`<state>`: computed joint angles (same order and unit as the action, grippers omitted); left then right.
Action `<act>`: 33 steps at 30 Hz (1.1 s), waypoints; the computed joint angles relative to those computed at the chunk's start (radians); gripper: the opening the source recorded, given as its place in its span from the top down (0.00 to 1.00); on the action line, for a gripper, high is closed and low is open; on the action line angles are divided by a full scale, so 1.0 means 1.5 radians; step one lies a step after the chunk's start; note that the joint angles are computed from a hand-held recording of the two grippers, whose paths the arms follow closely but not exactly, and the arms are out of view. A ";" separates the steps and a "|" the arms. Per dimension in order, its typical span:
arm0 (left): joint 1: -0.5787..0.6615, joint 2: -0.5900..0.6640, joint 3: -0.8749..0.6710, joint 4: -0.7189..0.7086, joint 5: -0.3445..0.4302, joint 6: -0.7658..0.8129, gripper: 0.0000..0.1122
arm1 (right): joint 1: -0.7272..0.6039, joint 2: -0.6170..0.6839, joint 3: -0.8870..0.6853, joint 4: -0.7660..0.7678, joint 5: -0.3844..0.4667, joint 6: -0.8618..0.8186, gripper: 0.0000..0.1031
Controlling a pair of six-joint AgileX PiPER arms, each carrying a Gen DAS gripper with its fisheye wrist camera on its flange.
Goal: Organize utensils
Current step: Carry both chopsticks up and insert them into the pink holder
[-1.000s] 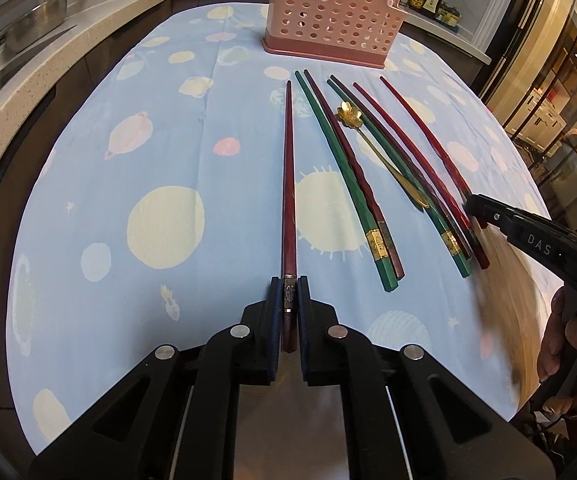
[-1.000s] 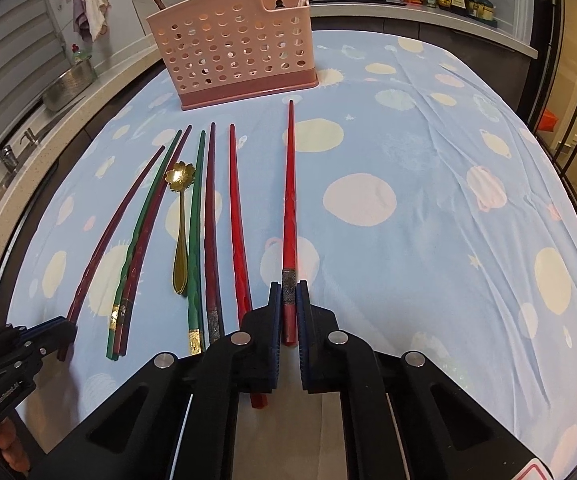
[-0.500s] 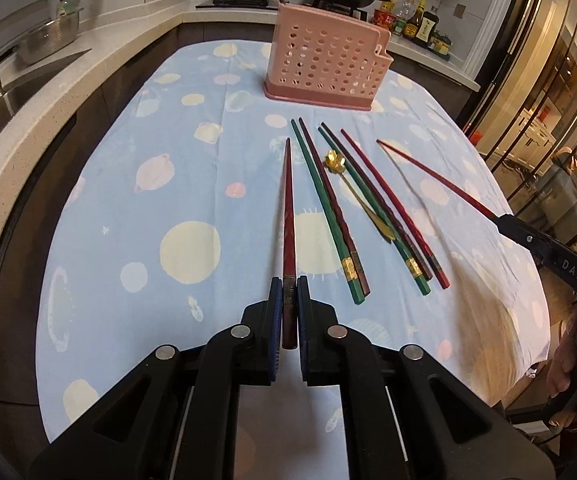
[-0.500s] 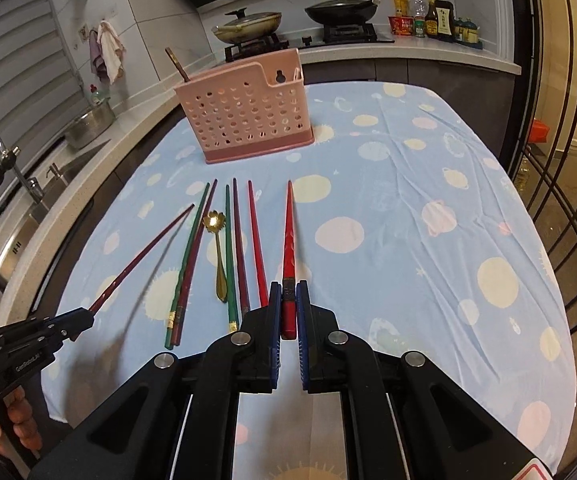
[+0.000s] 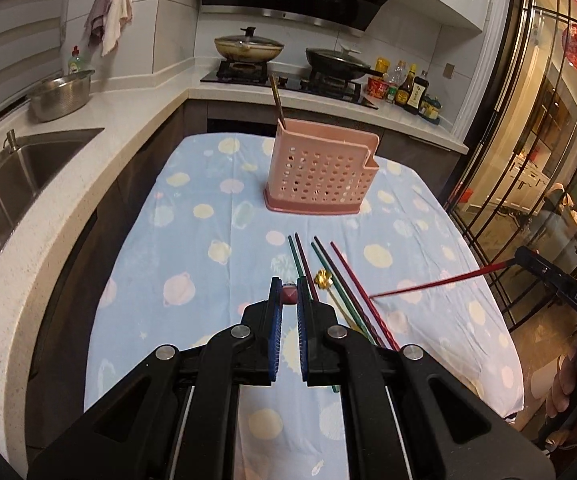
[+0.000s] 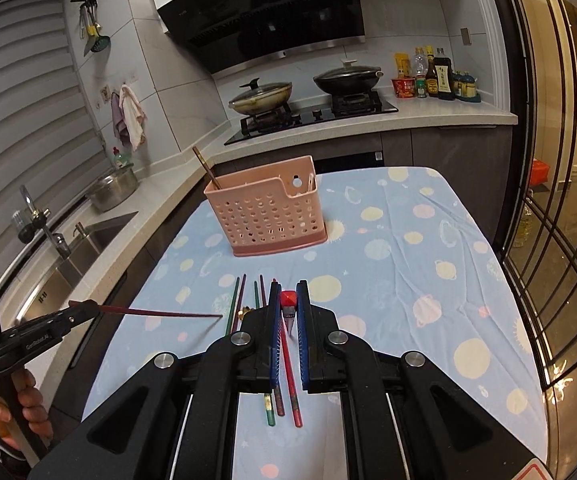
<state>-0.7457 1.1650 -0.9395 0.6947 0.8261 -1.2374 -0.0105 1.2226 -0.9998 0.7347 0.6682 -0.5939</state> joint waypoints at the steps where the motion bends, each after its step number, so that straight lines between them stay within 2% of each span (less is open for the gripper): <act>1: 0.007 0.003 -0.012 0.002 0.001 0.009 0.94 | -0.002 0.003 -0.008 0.004 0.000 -0.002 0.93; 11: 0.108 0.093 -0.170 -0.024 -0.038 0.153 0.94 | 0.010 0.072 -0.126 -0.003 -0.021 0.014 0.93; 18: 0.151 0.171 -0.319 -0.049 -0.053 0.239 0.94 | 0.018 0.163 -0.262 0.000 -0.020 0.038 0.93; 21: 0.164 0.207 -0.393 -0.053 -0.057 0.265 0.94 | 0.039 0.206 -0.336 -0.034 -0.031 0.076 0.93; 26: 0.184 0.282 -0.539 -0.071 -0.051 0.326 0.94 | 0.058 0.303 -0.507 -0.068 -0.017 0.144 0.93; 33: 0.216 0.399 -0.718 -0.098 -0.047 0.382 0.94 | 0.082 0.465 -0.779 -0.117 0.036 0.264 0.93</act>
